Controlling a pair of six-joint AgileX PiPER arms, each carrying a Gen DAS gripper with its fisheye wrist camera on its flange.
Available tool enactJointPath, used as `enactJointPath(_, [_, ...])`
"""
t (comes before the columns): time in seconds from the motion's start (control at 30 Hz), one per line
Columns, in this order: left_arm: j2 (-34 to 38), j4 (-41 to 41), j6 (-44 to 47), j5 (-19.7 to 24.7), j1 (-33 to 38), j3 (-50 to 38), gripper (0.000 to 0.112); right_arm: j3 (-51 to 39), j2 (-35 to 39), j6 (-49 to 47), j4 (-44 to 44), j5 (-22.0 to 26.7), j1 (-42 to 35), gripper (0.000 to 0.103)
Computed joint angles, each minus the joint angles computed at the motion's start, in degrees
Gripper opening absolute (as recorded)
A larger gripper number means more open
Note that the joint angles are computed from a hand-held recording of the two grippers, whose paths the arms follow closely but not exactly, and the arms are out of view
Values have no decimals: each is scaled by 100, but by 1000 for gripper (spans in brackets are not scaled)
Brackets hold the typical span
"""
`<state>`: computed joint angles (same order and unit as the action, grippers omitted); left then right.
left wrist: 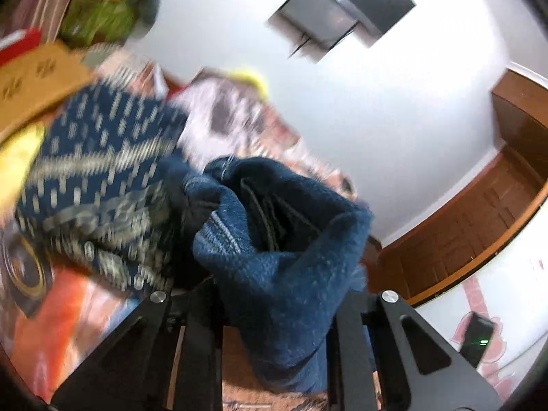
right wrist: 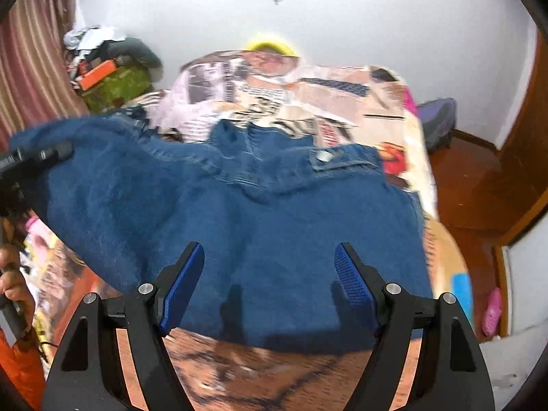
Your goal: Fold large clothes
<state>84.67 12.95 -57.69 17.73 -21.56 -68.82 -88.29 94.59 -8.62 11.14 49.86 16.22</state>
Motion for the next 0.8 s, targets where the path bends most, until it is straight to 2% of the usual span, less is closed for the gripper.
enactJointPath(0.07, [-62,607,-347,175,-116,-244,16,-170,214,-102,359,100,136,75])
enactJointPath(0.17, [-229,1027,-448,465,-159,-407,16,-338,627,-150,662,202,451,75])
enactJointPath(0.37, [32,979,-48,917,-121,-652,16,-771,1629,93,642,357,1101,75])
enactJointPath(0.47, [134,1359,-365,994,-309,-558,16,-1015,1936,130,567,577,1240,75])
enactJointPath(0.6, [309,1294,-194,1035,-388,-832,16,-597,1571,-181,699,393,1053,75])
enactJointPath(0.8, [922,1243,117,1260,-864,-1708,16,524,305,-525,853,-195,137,75])
